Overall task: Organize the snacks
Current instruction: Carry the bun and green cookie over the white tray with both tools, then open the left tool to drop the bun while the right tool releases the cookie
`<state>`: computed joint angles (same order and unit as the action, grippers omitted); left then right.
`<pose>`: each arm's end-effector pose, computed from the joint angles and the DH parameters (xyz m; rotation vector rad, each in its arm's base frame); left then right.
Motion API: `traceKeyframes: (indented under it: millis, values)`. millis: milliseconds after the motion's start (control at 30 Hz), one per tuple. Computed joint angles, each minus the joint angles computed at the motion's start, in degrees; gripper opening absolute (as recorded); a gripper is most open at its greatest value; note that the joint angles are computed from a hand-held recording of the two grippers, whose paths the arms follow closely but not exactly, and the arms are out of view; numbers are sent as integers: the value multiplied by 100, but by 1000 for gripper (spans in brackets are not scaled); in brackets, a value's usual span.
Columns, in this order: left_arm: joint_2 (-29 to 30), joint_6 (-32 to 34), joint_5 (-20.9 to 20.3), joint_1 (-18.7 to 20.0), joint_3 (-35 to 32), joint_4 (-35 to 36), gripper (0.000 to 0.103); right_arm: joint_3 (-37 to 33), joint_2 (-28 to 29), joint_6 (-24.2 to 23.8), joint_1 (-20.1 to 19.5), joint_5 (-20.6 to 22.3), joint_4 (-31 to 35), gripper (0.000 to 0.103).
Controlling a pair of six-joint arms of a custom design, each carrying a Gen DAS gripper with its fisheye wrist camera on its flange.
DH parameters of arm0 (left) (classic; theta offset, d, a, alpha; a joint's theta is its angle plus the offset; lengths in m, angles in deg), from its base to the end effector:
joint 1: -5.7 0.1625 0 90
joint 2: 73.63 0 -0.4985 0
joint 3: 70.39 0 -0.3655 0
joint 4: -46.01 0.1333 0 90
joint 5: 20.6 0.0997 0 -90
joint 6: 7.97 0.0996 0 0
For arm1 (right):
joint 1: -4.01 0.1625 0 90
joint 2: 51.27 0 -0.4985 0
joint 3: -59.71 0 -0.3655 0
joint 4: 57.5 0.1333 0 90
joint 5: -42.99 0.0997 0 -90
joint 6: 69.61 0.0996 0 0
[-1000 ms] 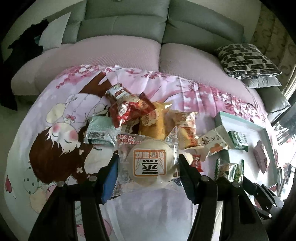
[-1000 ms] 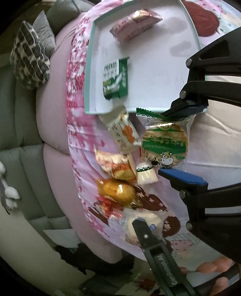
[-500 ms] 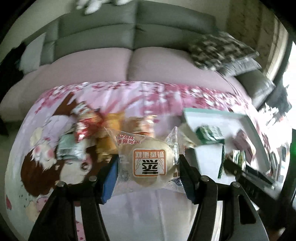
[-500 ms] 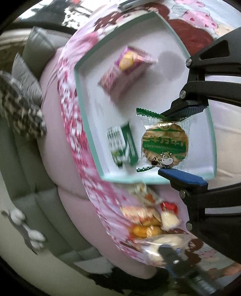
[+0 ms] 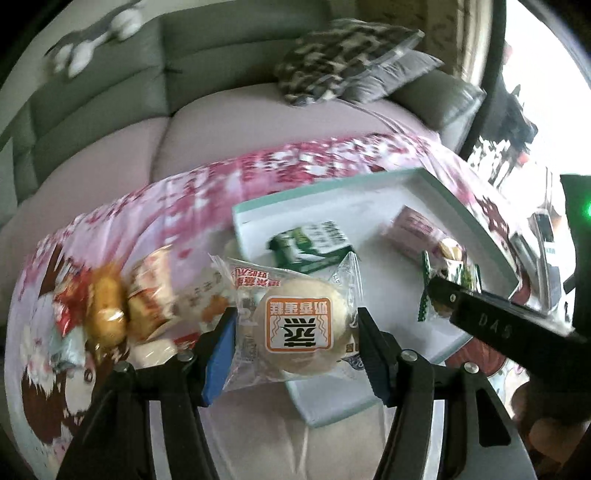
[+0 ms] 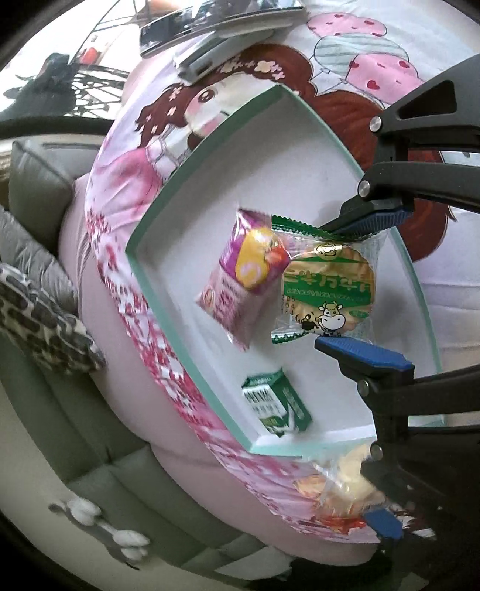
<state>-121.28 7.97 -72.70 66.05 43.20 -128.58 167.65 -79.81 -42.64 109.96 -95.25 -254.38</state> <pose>-0.1300 -0.6215 0.1546 0.8311 2.3382 -0.5055 0.2283 -0.5840 0.0286 -0.4848 -2.3292 0.9256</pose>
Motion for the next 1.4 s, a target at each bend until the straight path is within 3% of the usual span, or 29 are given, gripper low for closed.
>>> traceKeyframes:
  millis: [567,733,1133,1267,1400]
  values:
    - [498,323,-80,-50,-91,-185,65,297,-165,200,-146,15,-332,55]
    - [389,66,-301,18,-132,129,67,330,-181,205,-161,46,-360,55]
    - [218,-60,-328,-24,-15,132,69,306,-161,185,-173,54,-358,57]
    - [150,-233,-251,12,-13,162,79,306,-159,181,-180,41,-365,59]
    - [58,-510,-180,57,-15,128,79,345,-170,210,-203,81,-431,60]
